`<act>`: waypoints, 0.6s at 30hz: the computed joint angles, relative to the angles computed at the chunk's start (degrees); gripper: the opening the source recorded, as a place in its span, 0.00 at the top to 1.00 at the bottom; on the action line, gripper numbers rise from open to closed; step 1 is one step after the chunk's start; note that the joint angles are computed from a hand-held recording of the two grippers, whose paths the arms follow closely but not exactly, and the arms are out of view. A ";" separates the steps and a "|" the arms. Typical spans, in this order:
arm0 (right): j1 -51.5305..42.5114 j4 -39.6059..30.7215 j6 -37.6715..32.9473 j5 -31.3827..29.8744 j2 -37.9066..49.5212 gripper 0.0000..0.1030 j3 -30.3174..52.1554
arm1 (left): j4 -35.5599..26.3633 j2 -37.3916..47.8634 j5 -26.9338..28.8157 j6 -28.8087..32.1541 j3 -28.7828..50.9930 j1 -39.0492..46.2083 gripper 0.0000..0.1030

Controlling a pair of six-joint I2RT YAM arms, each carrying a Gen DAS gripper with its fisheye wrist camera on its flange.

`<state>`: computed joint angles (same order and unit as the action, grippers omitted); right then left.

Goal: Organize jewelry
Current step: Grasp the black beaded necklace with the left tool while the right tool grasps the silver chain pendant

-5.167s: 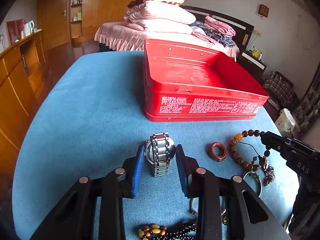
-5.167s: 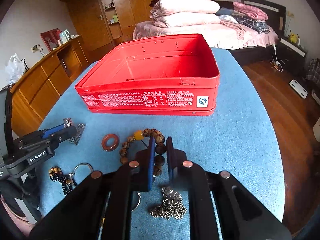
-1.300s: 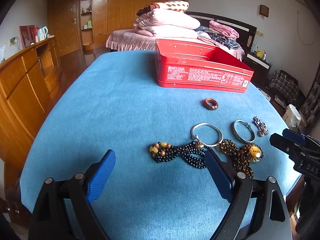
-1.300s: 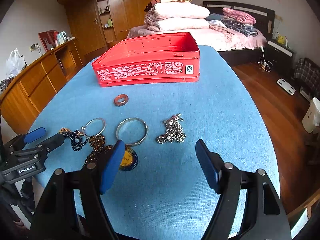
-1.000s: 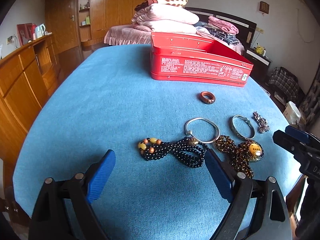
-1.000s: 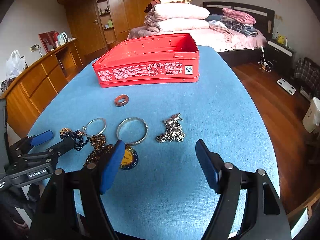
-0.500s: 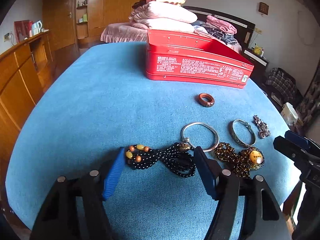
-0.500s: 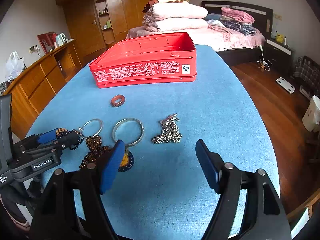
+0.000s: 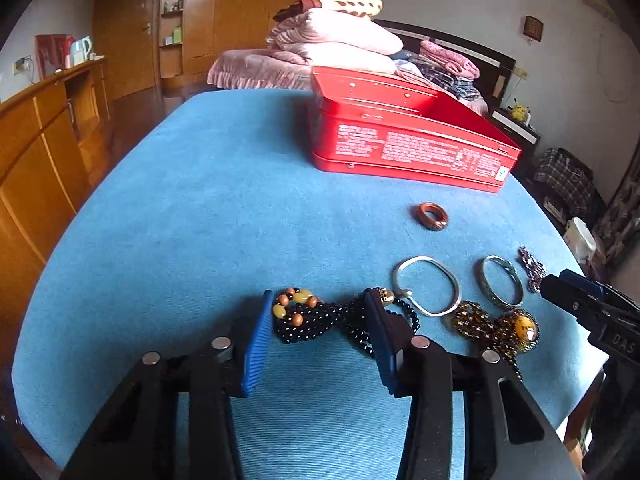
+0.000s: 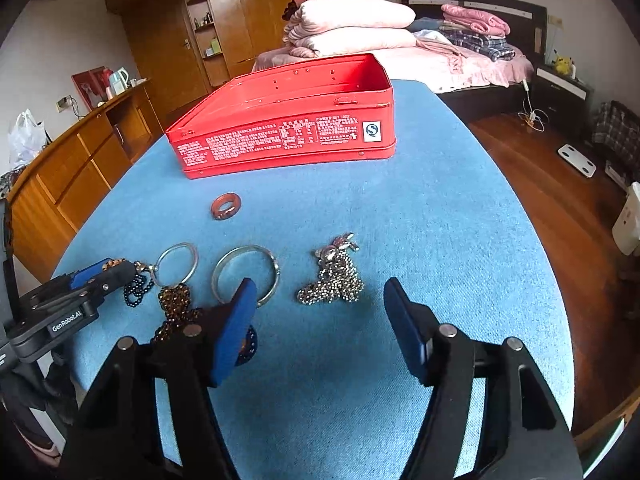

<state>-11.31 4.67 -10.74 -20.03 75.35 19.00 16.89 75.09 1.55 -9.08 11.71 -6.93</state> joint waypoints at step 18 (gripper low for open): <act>4.85 7.00 0.13 7.37 6.75 0.63 1.26 | 5.72 6.57 -1.76 4.13 1.50 1.35 0.31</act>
